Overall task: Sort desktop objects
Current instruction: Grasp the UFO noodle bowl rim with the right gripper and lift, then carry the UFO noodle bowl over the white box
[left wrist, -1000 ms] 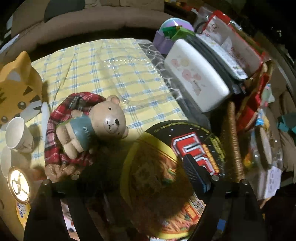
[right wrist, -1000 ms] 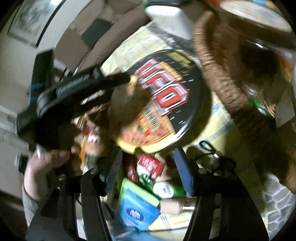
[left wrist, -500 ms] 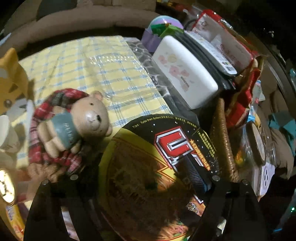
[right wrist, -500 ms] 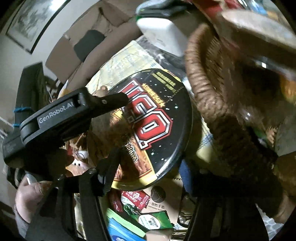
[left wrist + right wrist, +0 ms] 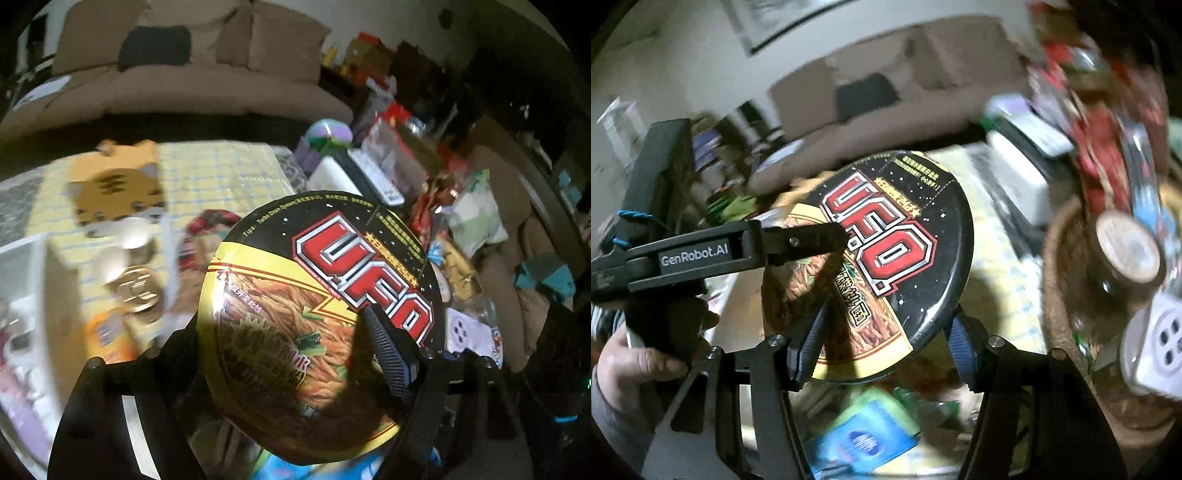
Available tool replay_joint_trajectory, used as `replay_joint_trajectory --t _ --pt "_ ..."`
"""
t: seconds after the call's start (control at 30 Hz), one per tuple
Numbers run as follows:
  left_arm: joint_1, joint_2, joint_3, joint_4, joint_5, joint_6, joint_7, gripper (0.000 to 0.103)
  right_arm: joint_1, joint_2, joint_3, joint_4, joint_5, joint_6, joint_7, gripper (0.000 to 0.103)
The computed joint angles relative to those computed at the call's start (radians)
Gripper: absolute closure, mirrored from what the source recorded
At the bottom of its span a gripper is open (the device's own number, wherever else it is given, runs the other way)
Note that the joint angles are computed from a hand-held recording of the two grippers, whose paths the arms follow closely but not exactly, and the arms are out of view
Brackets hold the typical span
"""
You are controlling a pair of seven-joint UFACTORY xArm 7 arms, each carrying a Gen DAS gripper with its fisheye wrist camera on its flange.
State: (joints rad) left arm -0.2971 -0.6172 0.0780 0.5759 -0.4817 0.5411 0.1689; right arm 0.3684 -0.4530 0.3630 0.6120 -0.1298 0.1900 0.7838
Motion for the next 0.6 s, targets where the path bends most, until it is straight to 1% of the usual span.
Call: replay_joint_trajectory --t 0.07,0.1,0.13,0.17,0.23,0.27,0.33,0.47,0.53,0.6 --pt "0.062 -0.135 0.007 -0.046 0.046 0.069 -0.025 0.020 0.037 0.008 0.026 0.055 -0.001 0.040 -0.010 0.046" --pt "0.084 -0.181 0.013 -0.060 0.066 0.096 -0.033 0.020 0.051 -0.002 0.044 0.063 -0.004 0.058 -0.004 0.046" --pt "0.110 -0.232 0.024 -0.075 0.088 0.129 -0.038 0.020 0.064 0.018 0.065 0.106 -0.013 0.082 -0.007 0.046" --pt "0.145 -0.301 0.046 -0.091 0.112 0.182 -0.043 0.019 0.081 0.012 0.075 0.118 -0.013 0.100 -0.003 0.046" --pt "0.202 -0.382 0.082 -0.102 0.154 0.263 -0.041 0.019 0.105 0.073 0.100 0.191 -0.022 0.113 -0.003 0.046" --pt "0.241 -0.431 0.113 -0.108 0.178 0.309 -0.032 0.019 0.120 0.104 0.108 0.227 -0.025 0.123 -0.003 0.046" --pt "0.309 -0.491 0.168 -0.111 0.217 0.375 -0.005 0.019 0.134 0.176 0.143 0.309 -0.064 0.143 0.020 0.046" --pt "0.453 -0.541 0.301 -0.085 0.293 0.494 0.081 0.019 0.171 0.376 0.202 0.497 -0.194 0.174 0.108 0.046" --pt "0.509 -0.525 0.361 -0.063 0.316 0.523 0.132 0.019 0.214 0.504 0.209 0.607 -0.258 0.182 0.147 0.046" --pt "0.565 -0.481 0.436 -0.025 0.339 0.543 0.195 0.019 0.278 0.643 0.198 0.727 -0.301 0.182 0.162 0.046"
